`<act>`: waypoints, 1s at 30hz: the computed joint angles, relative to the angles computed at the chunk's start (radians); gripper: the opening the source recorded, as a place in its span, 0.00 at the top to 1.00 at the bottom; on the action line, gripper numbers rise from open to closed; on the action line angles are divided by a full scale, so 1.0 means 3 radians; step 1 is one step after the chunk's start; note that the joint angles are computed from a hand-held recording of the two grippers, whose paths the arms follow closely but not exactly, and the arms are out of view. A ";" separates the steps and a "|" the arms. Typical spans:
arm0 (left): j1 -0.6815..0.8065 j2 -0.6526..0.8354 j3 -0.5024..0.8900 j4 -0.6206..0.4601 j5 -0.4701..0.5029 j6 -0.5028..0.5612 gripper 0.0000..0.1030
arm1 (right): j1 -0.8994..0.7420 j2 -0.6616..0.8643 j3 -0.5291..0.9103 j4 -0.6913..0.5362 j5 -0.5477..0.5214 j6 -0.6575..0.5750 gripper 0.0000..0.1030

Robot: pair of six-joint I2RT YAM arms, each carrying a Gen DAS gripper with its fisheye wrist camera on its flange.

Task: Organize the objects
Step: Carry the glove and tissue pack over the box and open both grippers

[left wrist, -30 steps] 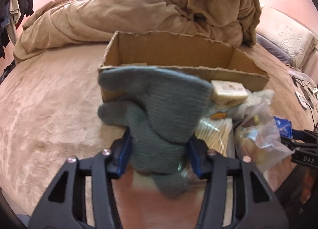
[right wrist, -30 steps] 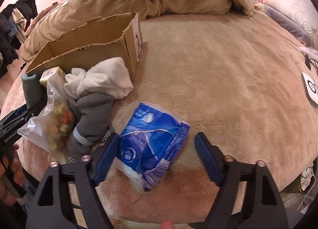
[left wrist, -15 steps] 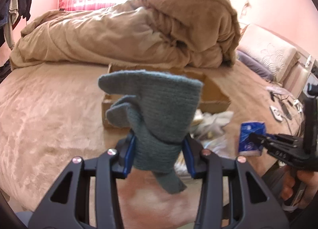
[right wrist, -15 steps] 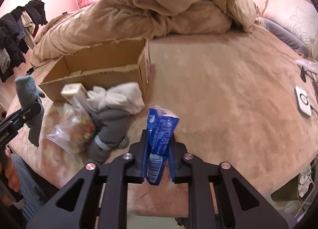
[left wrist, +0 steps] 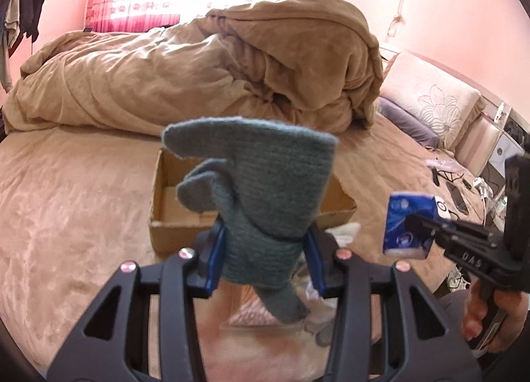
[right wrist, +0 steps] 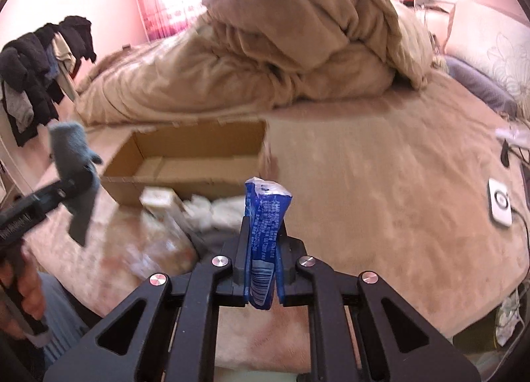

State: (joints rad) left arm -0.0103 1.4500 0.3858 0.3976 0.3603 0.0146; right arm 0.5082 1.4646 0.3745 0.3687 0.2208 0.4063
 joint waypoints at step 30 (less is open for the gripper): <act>-0.0352 0.1634 0.1314 -0.0148 -0.0273 -0.0337 0.26 | -0.0345 0.1442 0.1309 0.0128 -0.0581 -0.0314 0.42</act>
State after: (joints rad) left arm -0.1159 1.9402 0.7799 0.3532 0.2784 -0.0866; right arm 0.4045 1.8970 0.7672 0.4070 0.0466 0.3121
